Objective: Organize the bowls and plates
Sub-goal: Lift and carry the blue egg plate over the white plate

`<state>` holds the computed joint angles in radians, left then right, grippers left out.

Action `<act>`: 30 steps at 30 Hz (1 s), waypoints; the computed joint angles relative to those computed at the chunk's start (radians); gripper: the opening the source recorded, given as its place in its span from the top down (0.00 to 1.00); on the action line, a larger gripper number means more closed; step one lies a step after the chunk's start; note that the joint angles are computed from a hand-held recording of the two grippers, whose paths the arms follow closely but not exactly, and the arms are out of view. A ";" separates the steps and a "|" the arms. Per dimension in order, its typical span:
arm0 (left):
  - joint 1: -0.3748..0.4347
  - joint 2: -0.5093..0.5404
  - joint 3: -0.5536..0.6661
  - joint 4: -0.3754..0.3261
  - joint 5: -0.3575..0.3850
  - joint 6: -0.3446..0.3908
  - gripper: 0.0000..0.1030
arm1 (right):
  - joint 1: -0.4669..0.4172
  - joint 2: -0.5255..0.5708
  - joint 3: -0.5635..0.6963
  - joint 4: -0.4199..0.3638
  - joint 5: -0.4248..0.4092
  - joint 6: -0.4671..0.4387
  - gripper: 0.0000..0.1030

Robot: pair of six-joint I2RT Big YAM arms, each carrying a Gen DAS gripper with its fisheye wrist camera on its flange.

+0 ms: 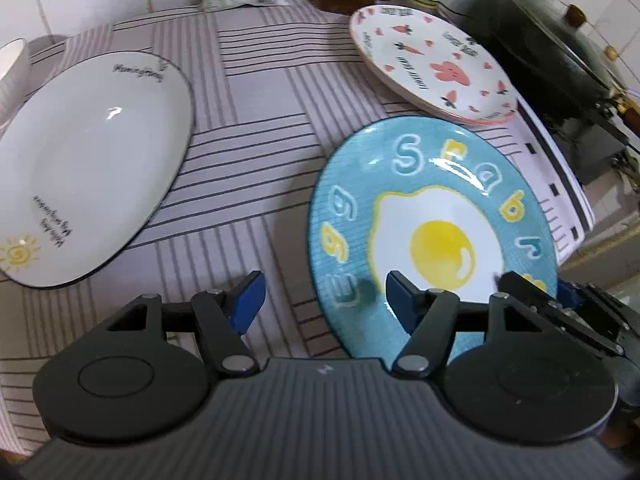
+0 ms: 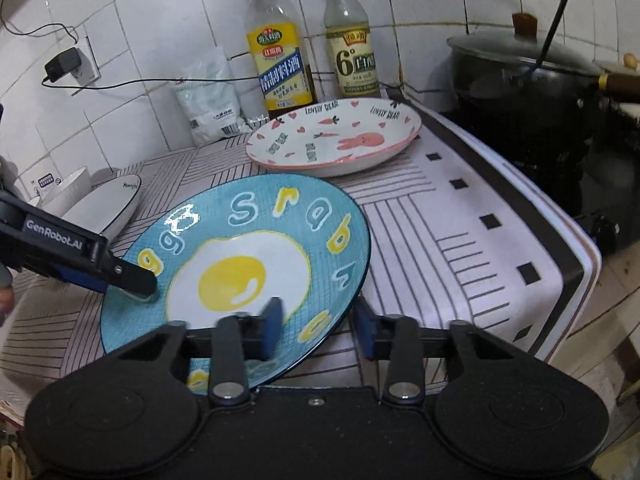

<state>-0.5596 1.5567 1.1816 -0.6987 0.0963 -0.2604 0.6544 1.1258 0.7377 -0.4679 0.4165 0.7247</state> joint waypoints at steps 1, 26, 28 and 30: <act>-0.004 -0.001 0.000 0.004 0.006 0.003 0.44 | -0.001 0.000 -0.001 0.005 0.000 0.005 0.67; 0.005 -0.013 0.033 -0.099 0.019 0.082 0.70 | -0.020 -0.050 -0.018 0.010 -0.114 0.036 0.74; 0.006 -0.031 0.024 -0.104 0.018 0.087 0.70 | -0.014 -0.055 -0.013 -0.002 -0.125 0.040 0.74; 0.009 -0.050 0.013 -0.110 0.019 0.082 0.70 | -0.004 -0.064 -0.012 -0.005 -0.126 0.045 0.74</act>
<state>-0.5510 1.5065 1.1950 -0.8086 0.1150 -0.1785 0.6503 1.0614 0.7252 -0.4730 0.2904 0.7693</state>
